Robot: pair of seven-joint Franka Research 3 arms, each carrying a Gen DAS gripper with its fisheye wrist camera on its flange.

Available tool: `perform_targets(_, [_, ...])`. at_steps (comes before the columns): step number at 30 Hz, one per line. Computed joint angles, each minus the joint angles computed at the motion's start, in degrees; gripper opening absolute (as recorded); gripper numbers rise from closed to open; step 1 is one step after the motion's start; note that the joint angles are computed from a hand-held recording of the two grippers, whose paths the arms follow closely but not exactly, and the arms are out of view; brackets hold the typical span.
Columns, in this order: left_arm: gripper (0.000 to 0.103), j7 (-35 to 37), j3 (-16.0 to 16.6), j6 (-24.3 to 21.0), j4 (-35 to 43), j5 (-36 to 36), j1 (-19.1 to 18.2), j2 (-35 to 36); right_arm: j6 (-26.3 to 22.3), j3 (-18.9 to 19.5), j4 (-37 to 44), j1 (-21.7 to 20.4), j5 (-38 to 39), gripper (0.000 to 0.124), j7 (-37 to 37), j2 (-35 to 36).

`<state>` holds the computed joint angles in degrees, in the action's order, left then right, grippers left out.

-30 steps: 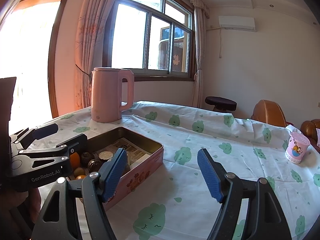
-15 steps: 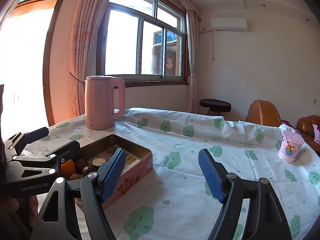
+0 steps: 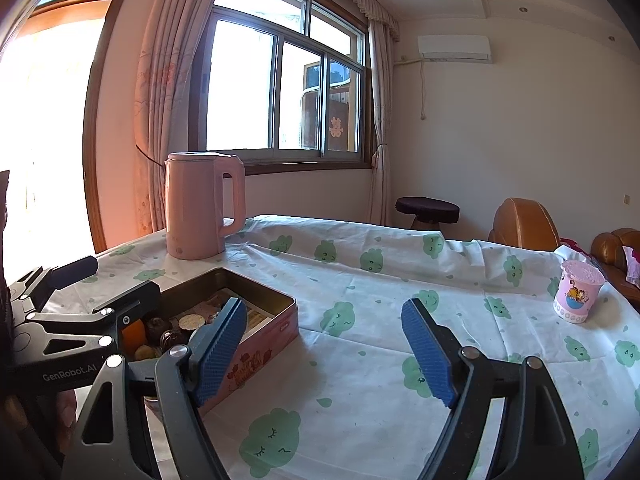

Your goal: Organize fruits

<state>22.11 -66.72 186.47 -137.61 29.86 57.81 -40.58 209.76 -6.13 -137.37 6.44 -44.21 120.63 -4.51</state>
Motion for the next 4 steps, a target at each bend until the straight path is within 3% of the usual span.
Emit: perform_targets(4, [0.103,0.20,-0.08,0.23,0.01,-0.04,-0.08,-0.30,-0.19,-0.08,-0.09,-0.13,-0.06,0.081,-0.33,-0.06])
